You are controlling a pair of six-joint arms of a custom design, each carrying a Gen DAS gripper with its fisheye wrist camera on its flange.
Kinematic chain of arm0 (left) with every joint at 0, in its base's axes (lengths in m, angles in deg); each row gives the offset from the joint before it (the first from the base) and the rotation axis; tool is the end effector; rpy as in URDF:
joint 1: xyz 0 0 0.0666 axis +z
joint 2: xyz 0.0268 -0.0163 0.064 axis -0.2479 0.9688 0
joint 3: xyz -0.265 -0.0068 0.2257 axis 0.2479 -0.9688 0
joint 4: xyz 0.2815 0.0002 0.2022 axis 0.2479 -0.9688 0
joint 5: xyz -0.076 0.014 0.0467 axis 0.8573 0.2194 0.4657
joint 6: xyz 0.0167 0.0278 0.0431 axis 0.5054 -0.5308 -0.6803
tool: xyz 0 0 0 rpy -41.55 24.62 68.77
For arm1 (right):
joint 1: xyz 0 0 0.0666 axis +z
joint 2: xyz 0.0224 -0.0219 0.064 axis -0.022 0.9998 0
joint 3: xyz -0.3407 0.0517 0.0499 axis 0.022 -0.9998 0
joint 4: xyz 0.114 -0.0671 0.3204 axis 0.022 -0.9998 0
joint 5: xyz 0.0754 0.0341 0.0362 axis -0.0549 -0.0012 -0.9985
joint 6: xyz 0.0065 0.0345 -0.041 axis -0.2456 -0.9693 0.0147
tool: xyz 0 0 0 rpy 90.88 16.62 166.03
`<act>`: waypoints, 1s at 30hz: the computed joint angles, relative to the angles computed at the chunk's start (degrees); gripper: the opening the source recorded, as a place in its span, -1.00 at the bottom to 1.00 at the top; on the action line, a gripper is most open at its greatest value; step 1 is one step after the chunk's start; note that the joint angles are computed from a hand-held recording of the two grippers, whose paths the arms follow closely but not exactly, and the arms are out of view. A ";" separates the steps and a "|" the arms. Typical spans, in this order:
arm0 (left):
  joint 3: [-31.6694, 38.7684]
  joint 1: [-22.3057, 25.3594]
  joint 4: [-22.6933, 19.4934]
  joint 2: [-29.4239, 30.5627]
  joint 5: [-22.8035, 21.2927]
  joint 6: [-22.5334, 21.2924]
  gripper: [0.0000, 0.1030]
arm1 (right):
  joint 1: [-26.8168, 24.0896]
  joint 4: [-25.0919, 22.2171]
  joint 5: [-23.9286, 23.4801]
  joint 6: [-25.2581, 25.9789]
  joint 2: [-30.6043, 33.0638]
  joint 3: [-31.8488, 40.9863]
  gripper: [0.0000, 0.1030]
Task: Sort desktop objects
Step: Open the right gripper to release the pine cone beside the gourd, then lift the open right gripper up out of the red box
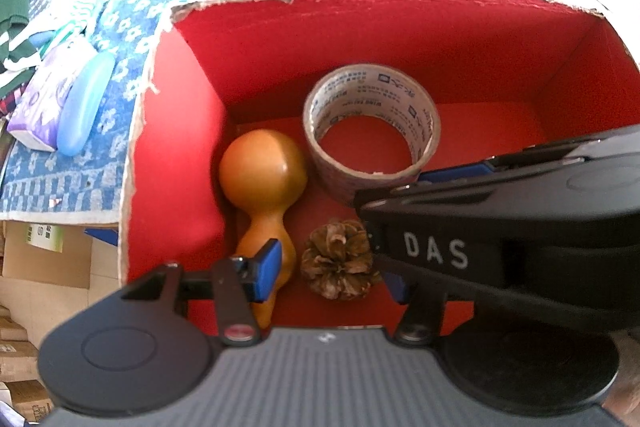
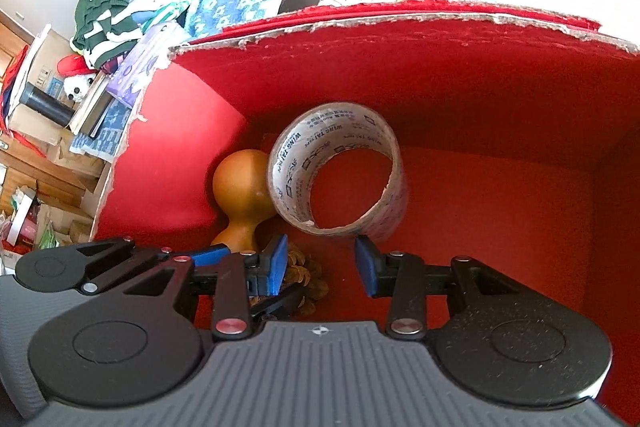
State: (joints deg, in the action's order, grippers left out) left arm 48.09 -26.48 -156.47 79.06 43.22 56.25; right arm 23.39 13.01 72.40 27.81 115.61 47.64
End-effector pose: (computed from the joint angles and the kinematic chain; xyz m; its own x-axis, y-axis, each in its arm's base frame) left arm 0.5570 -0.1224 0.3574 -0.8022 0.4852 -0.3479 0.5001 0.8644 0.0524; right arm 0.5545 0.2556 0.3379 -0.8623 0.3476 -0.3683 0.2016 0.9027 0.3800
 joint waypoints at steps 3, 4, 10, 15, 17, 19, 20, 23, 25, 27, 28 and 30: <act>-0.06 0.06 0.26 -0.08 0.05 -0.36 0.16 | 0.07 0.07 0.52 -0.30 -0.25 -0.37 -0.20; -0.17 0.03 0.41 -0.11 0.02 -0.47 0.16 | 0.09 0.03 0.60 -0.33 -0.22 -0.34 -0.20; -0.43 -0.20 0.93 -0.08 -0.17 -0.62 0.17 | 0.12 0.12 0.99 -0.83 -0.56 -0.84 -0.20; -0.19 -0.21 0.77 0.17 0.12 -0.43 0.19 | 0.13 0.24 1.29 -1.13 -0.62 -0.97 -0.20; -0.17 -0.20 0.77 0.19 0.10 -0.46 0.20 | 0.16 0.49 1.50 -1.38 -0.78 -1.26 -0.20; -0.05 -0.17 0.78 0.30 0.13 -0.58 0.20 | 0.13 0.70 1.52 -1.51 -0.88 -1.47 -0.20; -0.10 -0.19 0.90 0.31 0.14 -0.51 0.20 | 0.14 0.77 1.69 -1.57 -0.94 -1.57 -0.20; -0.46 -0.40 1.50 0.30 -0.16 -0.22 0.20 | 0.29 1.25 2.20 -1.48 -1.22 -2.03 -0.20; -0.73 -0.57 1.96 0.26 -0.51 -0.17 0.20 | 0.26 1.91 2.38 -1.53 -1.56 -2.65 -0.20; -1.40 -0.73 2.65 -0.04 -0.88 -0.37 0.20 | 0.11 2.31 2.00 -2.01 -1.82 -3.11 -0.20; -1.63 -0.75 2.89 -0.22 -0.95 -0.46 0.20 | 0.13 2.17 2.46 -2.56 -1.88 -3.11 -0.20; -2.37 -0.77 3.61 -0.69 -0.97 -0.05 0.21 | 0.27 3.38 3.45 -2.51 -2.75 -4.24 -0.20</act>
State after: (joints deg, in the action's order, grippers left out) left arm 45.72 -27.25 -152.86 78.37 42.26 56.21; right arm 23.66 16.40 75.86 25.30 112.86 43.39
